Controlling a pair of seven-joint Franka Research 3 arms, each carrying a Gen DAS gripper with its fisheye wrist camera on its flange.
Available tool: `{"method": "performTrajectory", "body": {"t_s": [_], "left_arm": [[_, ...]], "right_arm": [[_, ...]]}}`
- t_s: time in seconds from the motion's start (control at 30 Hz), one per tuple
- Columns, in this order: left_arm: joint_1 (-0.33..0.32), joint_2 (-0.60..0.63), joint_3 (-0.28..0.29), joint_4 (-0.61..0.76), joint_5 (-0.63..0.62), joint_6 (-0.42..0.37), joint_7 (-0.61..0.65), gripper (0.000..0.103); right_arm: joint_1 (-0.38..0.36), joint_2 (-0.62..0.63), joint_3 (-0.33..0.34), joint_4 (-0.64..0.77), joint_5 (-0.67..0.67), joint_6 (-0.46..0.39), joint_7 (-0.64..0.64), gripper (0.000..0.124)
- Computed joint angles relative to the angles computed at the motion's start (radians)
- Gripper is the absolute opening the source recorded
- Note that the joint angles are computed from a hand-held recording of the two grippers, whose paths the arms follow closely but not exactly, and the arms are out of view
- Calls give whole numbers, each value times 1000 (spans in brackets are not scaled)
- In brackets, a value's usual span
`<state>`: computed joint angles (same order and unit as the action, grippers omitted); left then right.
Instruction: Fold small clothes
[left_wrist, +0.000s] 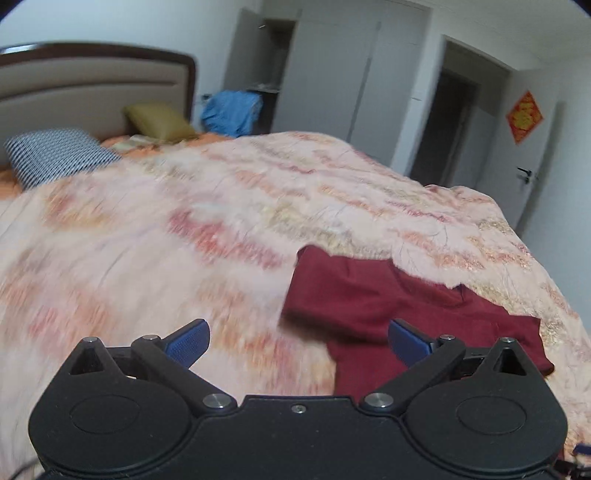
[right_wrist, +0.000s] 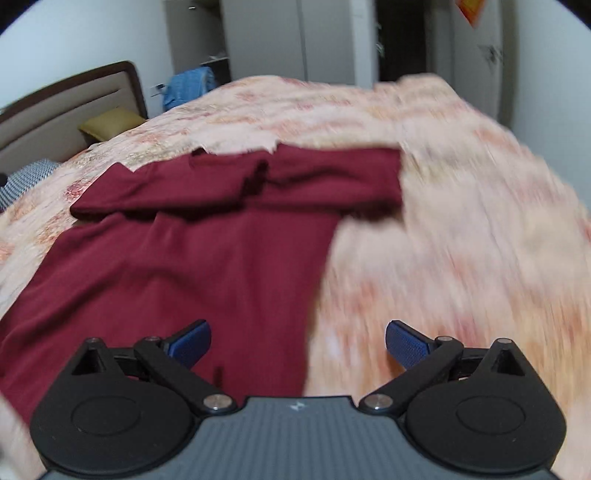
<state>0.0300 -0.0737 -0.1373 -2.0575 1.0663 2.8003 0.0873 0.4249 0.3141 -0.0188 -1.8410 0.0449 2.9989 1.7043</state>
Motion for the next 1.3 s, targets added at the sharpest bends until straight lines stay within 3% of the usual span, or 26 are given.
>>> {"method": "performTrajectory", "body": {"t_s": [0.07,0.17,0.23,0.3,0.4,0.6,0.63,0.7,0.77,0.83,0.87,0.97,1.07,1.3], "left_arm": [[-10,-66,-9,-84,-27,-13,3,102],[-20,-139,-28,-198,-88,-18,73,102],[-12,-175,-49,-262,-72,-1,77,102],[0,-190,-66,-308,-40,42,80,102],[13,-185,-94,-339,-14,57,51,102],[4,-150,-91,-347,-29,101,2,102],[-7,-146,-77,-352,-74,114,32,95],[-26,-150,-57,-369,-165,131,90,76],[-53,-159,-37,-383,-273,125,189,29],[-115,-165,19,-407,-443,170,340,9],[-139,-170,36,-412,-504,175,394,5],[-118,-209,-6,-406,-546,127,417,3],[-138,-269,-3,-435,-644,144,465,3],[-136,-337,-47,-532,-754,154,452,3]], "right_arm": [[-77,-68,97,-106,113,46,-77,103],[-232,-150,300,-218,429,96,-311,102],[-279,-186,373,-254,616,102,-444,99],[-290,-214,400,-275,757,87,-535,87],[-256,-226,384,-285,825,86,-565,83],[-134,-231,281,-308,689,120,-437,78],[-106,-232,249,-313,629,118,-386,75],[-46,-235,175,-327,470,116,-247,57],[-18,-242,139,-343,366,122,-151,44],[-40,-244,170,-342,434,121,-208,21],[-56,-247,197,-339,509,121,-276,12],[-68,-270,221,-333,671,120,-432,9],[-50,-326,200,-340,769,99,-544,7],[-33,-436,155,-459,571,82,-406,7]]}}
